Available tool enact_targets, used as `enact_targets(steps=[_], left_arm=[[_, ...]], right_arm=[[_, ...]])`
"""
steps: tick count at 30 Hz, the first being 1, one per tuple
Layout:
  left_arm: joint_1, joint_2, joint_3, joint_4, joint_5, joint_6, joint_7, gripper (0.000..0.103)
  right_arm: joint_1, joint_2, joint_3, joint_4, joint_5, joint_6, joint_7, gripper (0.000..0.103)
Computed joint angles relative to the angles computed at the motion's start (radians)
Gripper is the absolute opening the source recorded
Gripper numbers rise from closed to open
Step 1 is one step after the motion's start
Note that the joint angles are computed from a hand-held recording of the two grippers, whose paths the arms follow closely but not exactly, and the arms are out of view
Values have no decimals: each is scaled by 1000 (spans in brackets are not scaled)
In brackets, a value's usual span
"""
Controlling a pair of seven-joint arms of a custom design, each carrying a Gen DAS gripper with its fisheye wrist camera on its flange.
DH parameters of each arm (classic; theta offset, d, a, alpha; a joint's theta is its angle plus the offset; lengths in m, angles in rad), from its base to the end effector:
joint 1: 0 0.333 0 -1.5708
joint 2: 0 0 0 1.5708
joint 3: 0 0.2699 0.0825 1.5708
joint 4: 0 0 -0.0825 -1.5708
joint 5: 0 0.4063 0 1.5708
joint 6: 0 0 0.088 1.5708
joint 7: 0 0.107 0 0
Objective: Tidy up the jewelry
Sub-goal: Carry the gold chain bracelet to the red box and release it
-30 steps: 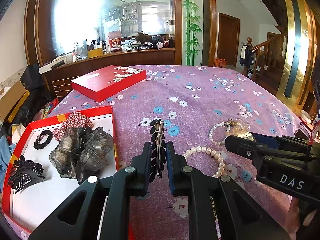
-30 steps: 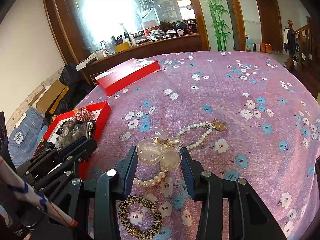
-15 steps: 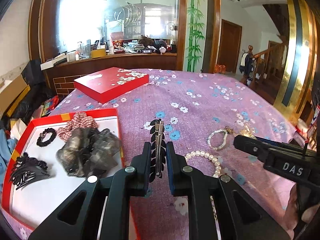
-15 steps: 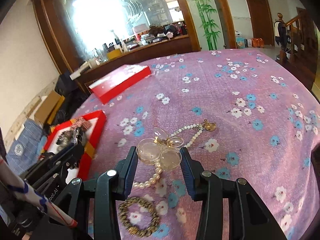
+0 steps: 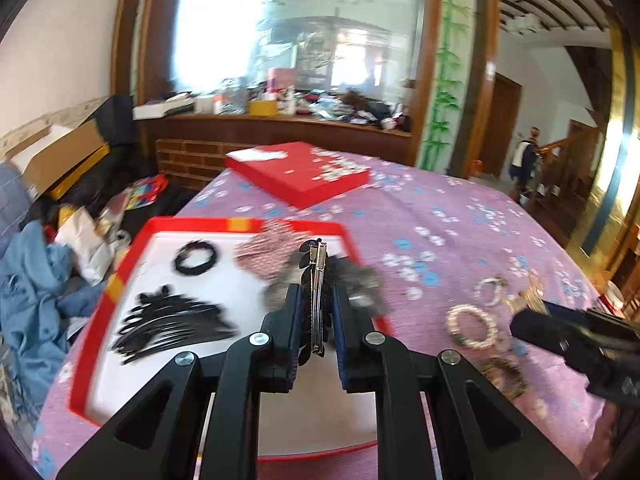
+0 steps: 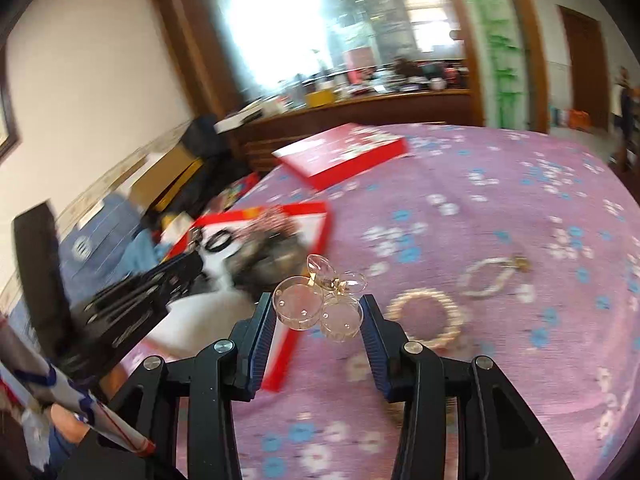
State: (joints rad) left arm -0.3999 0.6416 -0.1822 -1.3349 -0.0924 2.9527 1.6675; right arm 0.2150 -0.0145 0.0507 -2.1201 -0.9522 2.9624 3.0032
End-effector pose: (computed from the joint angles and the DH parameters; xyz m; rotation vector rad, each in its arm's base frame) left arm 0.6672 -0.3858 0.4329 -1.2616 2.1349 -1.2357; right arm 0.5589 0.2092 0.4399 -1.3527 1.8251 -0.6062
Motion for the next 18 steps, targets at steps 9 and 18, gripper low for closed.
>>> enact_targets(steps=[9, 18], left_arm=[[77, 83, -55, 121, -71, -188, 60, 14], [36, 279, -8, 447, -28, -407, -8, 14]], right_arm=[[26, 208, 71, 183, 544, -15, -594, 47], [32, 375, 86, 381, 820, -138, -867, 47]])
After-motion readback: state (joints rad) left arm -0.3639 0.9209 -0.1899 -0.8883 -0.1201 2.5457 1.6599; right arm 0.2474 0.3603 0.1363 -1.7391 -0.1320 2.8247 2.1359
